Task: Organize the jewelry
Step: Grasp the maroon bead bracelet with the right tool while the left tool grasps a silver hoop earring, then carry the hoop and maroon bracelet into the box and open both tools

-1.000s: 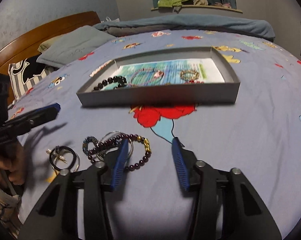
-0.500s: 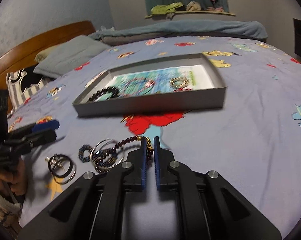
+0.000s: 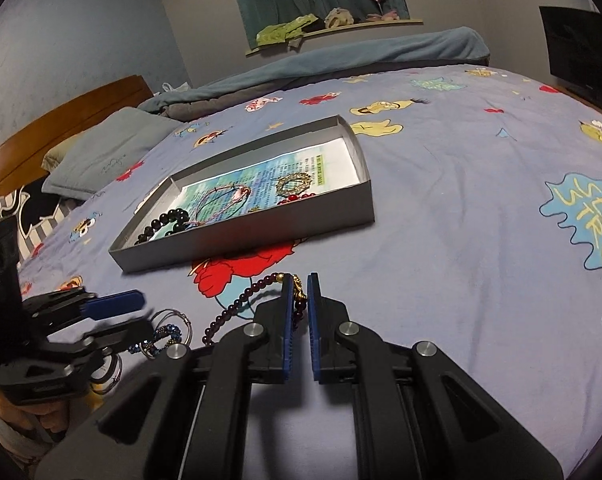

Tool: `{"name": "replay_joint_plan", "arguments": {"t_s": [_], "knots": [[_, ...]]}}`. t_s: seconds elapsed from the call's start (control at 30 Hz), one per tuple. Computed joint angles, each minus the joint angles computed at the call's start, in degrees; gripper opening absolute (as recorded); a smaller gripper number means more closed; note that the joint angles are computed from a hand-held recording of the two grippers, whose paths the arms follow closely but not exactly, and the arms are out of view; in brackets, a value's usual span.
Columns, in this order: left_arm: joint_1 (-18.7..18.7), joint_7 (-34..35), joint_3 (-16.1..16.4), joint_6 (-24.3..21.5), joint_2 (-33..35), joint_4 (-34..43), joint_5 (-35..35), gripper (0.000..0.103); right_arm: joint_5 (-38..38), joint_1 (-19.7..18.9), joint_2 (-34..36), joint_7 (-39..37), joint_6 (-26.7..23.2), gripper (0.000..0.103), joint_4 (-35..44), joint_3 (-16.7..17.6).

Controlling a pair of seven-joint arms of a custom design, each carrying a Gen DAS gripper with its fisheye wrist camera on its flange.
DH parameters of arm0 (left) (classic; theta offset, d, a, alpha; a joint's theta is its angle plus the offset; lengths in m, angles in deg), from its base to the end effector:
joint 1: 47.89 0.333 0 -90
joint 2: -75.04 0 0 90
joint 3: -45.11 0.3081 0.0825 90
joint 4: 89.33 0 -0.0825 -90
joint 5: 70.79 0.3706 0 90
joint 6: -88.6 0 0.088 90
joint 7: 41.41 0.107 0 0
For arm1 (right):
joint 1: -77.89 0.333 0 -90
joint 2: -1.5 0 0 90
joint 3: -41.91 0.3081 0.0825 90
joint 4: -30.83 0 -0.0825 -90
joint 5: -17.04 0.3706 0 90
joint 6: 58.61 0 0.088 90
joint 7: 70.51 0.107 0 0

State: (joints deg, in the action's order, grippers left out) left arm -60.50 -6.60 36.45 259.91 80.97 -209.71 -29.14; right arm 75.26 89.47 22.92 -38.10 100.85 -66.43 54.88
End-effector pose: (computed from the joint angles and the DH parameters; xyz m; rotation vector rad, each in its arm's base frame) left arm 0.5322 -0.2552 0.4515 -1.7209 1.8599 -0.9326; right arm 0.6412 0.2294 0.4444 -1.9107 1.0845 -0.2277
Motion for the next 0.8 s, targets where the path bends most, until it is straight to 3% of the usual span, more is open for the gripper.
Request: {"name": "replay_joint_plan", "arguments": {"t_s": [0.03,0.13,0.3,0.47,0.6,0.8], "knots": [[0.5,1.9,-0.5,0.2,0.2,-0.1,-2.1,0.019,-0.3,0.1,0.0,-0.3,0.1,0.007,0.0,0.0],[0.7,3.8,-0.6,2.1,0.4,-0.8,-4.6,0.005,-0.4,0.3,-0.3,-0.8,0.6,0.007,-0.5,0.1],[-0.6,-3.0,2.0,6.5,-0.8,-2.2,1.8,0.005,0.4,0.2,-0.6,-1.8,1.1,0.007,-1.0,0.5],[-0.9,-24.9,5.5,8.8,-3.1,-1.2,23.4,0.005,5.3,-0.7,-1.5,-6.5,1.5,0.007,-1.6,1.7],[2.1,-35.1,4.2,8.1,-5.0,-0.9,32.7,0.005,8.5,-0.3,-2.1,-9.8,1.8,0.007,-1.8,1.5],[6.5,-38.0,1.4,7.0,-6.4,-1.8,34.4,0.005,11.1,0.5,-2.8,-13.1,2.2,0.007,-2.2,1.0]]}}
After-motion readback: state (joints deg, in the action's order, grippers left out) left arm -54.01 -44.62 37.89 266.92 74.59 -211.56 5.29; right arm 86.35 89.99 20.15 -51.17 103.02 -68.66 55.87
